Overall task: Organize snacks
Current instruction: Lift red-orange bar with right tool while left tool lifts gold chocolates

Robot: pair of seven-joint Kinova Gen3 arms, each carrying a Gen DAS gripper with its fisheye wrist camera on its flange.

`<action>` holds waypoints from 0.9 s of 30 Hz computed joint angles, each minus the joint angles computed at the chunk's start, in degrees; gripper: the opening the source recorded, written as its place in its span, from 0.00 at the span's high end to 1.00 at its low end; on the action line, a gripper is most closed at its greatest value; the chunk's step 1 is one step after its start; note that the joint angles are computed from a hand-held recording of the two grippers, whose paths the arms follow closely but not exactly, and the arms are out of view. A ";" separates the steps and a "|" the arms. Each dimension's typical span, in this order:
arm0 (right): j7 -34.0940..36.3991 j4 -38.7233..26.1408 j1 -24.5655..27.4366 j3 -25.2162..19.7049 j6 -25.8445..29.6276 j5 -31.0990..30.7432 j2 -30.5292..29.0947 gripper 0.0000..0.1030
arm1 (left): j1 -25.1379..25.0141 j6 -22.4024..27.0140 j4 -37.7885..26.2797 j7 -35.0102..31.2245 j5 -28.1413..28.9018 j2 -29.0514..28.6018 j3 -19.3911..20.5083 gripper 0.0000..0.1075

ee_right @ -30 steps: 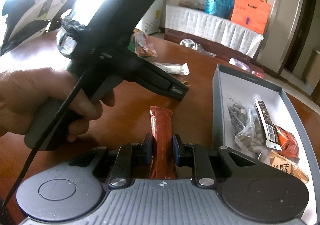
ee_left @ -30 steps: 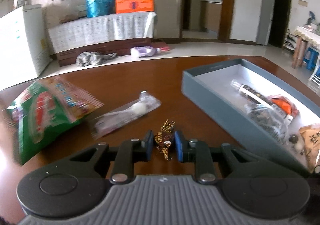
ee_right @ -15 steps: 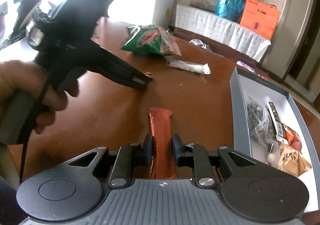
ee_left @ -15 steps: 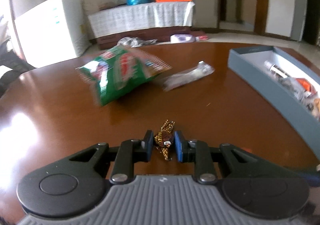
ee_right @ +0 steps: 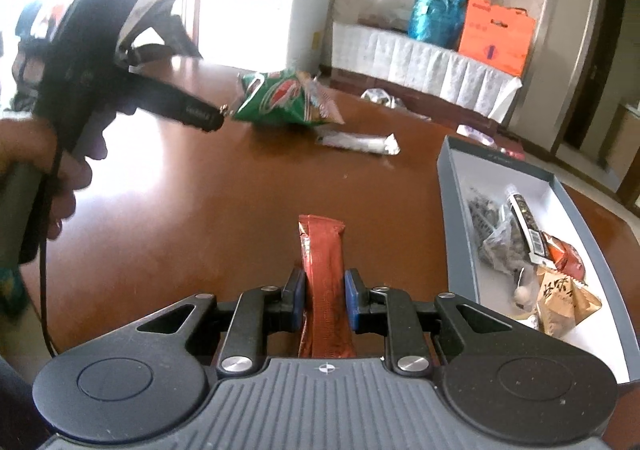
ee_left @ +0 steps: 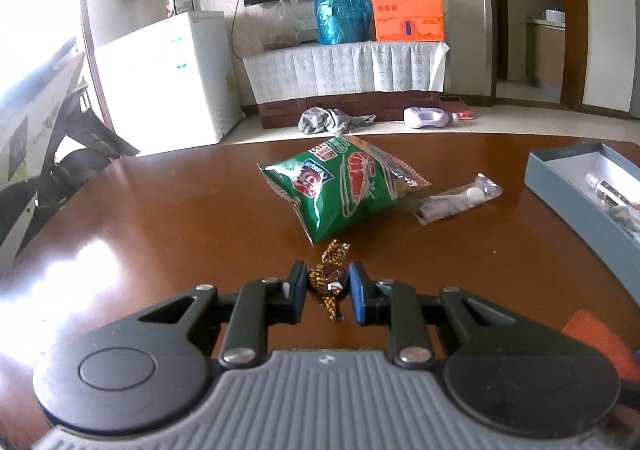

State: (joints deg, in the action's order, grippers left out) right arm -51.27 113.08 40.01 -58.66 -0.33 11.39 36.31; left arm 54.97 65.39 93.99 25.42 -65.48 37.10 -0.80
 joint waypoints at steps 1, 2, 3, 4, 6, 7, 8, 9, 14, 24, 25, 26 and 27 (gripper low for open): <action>0.00 -0.10 0.77 -0.86 0.08 0.05 0.29 0.78 | 0.41 -0.34 -0.19 -0.36 0.59 0.04 -0.79 0.81; 0.08 -0.07 1.86 -1.98 0.31 0.12 0.59 0.78 | 0.12 -0.77 0.21 0.20 0.25 -0.21 -0.59 0.81; 0.21 0.05 2.67 -2.84 0.21 0.11 0.80 0.78 | -0.30 -0.56 0.27 0.45 -0.14 -0.25 -0.08 0.81; 0.35 0.39 3.67 -3.74 0.08 0.18 0.91 0.78 | -0.24 -0.24 0.14 0.24 -0.21 -0.14 -0.11 0.81; 0.45 0.23 4.64 -4.86 0.51 0.13 1.25 0.78 | -0.40 -0.47 0.25 0.46 -0.65 -0.16 -0.24 0.81; 0.59 0.19 5.05 -5.33 0.71 0.03 1.36 0.78 | -0.38 -0.41 0.19 0.58 -0.82 -0.10 -0.29 0.81; 0.80 0.27 5.43 -5.74 0.86 -0.07 1.40 0.78 | -0.37 -0.27 0.04 0.41 -0.90 -0.01 -0.25 0.81; 0.96 0.24 5.53 -5.95 0.83 -0.28 1.35 0.78 | -0.50 -0.31 -0.08 0.28 -0.94 0.07 -0.24 0.81; 1.33 0.24 6.40 -7.31 1.01 -1.27 1.12 0.78 | -0.49 -0.31 -0.25 0.40 -1.02 0.22 -0.35 0.81; 0.80 0.44 7.21 -7.97 0.58 -2.00 0.29 0.78 | -0.54 -0.63 0.00 1.14 -1.68 0.26 -0.36 0.81; 0.79 0.41 7.18 -7.93 0.60 -1.94 0.28 0.78 | -0.54 -0.64 -0.03 1.16 -1.75 0.31 -0.38 0.81; 0.74 0.40 7.20 -7.95 0.64 -1.94 0.17 0.78 | -0.54 -0.61 -0.05 1.21 -1.80 0.35 -0.40 0.81; 0.71 0.33 7.24 -8.02 0.78 -1.96 0.18 0.78 | -0.49 -0.62 0.01 1.46 -1.92 0.36 -0.47 0.81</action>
State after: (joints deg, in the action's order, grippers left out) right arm -50.56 113.41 47.25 -66.68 0.45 9.44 36.49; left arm 54.48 64.78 94.00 26.88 -67.40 37.46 -1.27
